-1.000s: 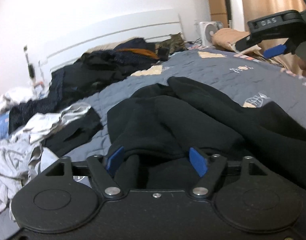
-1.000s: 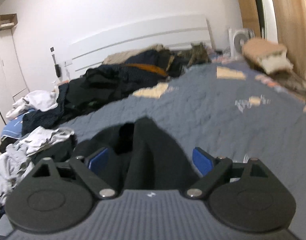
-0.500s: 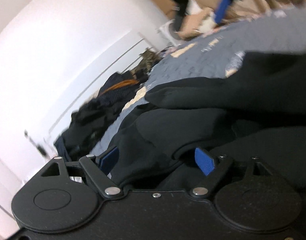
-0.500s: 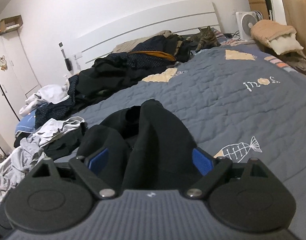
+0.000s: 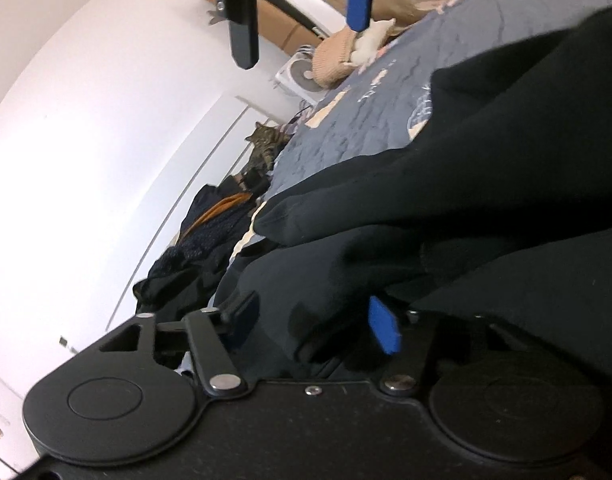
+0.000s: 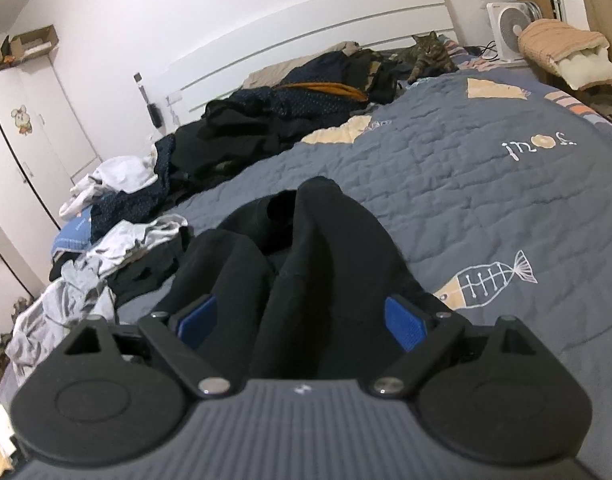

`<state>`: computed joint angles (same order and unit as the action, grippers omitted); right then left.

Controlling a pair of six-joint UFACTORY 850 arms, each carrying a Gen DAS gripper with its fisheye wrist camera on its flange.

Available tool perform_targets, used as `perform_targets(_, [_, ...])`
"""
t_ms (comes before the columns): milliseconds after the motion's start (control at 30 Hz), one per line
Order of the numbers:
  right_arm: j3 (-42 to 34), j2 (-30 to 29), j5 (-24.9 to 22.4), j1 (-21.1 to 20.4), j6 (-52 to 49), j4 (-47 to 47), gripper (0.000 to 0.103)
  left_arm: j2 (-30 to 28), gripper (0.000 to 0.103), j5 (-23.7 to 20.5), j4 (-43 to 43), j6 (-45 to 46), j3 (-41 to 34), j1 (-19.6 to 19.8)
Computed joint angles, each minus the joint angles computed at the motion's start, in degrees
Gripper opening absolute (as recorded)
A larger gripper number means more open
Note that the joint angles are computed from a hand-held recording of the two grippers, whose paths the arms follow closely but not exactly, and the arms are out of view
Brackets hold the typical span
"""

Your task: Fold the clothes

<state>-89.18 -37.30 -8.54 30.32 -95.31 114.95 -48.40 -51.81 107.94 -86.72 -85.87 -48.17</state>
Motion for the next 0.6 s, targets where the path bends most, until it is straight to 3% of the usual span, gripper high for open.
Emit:
perform_targets(67, [0.4, 0.2, 0.3, -0.2, 1.3, -1.3, 0.091, -0.2, 0.029, 2.3, -0.9, -0.1, -0.8, 0.3])
perform_targets(167, [0.9, 0.3, 0.3, -0.6, 3.9, -3.2, 0.091, 0.3, 0.02, 4.0, -1.7, -2.8, -1.0, 0.9])
perform_targets(400, [1.7, 0.5, 0.5, -1.4, 4.6, -2.6, 0.091, 4.8, 0.014, 5.3, 0.3, -14.3, 3.0, 2.4])
perform_targets(600, [2.0, 0.6, 0.2, -1.8, 2.8, 0.9, 0.091, 10.8, 0.013, 0.5, -1.5, -29.8, 7.9, 4.7])
